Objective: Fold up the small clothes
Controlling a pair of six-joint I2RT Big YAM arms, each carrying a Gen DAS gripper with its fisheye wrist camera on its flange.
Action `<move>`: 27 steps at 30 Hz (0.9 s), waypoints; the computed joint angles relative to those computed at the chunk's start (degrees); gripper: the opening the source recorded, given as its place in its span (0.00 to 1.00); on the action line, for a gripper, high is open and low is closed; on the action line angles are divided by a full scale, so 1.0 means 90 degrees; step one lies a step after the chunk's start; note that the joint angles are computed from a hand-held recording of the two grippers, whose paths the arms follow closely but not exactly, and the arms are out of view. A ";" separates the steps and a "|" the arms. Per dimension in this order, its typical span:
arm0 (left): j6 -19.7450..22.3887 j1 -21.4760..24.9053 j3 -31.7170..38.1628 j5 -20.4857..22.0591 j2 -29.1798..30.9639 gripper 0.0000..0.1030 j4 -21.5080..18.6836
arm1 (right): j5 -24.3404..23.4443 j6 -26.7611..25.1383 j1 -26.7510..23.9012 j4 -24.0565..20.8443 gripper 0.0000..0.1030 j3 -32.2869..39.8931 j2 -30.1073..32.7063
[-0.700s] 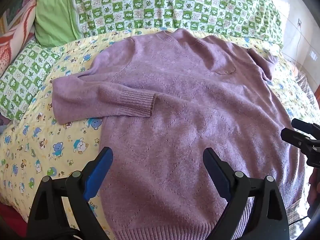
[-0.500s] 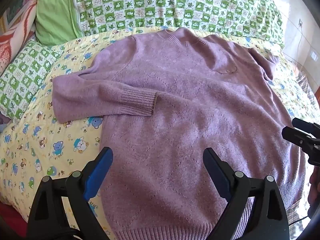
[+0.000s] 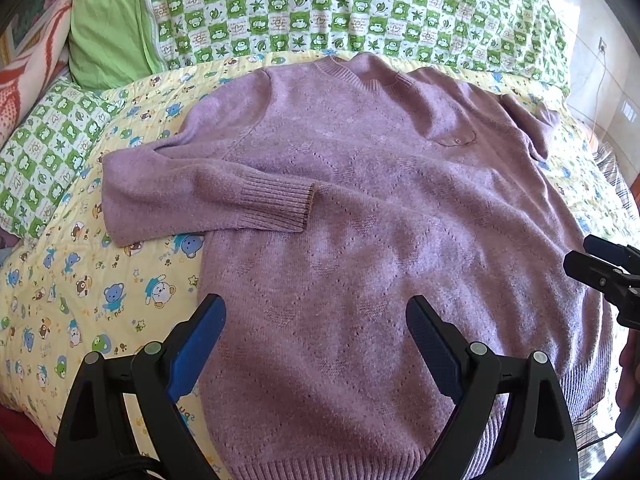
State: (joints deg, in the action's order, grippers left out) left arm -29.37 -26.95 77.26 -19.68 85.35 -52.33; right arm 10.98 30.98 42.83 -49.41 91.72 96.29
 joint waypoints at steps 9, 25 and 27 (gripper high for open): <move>-0.0028 0.0017 0.0156 0.0186 0.0136 0.90 -0.0105 | -0.0044 0.0029 -0.0055 0.0169 0.87 -0.0040 -0.0007; -0.0052 0.0089 0.0610 0.0457 0.0620 0.90 -0.0234 | -0.0220 0.0285 -0.0279 -0.0064 0.87 0.0024 0.0031; -0.0066 0.0111 0.0709 0.0535 0.0711 0.90 -0.0205 | -0.0218 0.0276 -0.0331 0.0092 0.87 -0.0049 -0.0007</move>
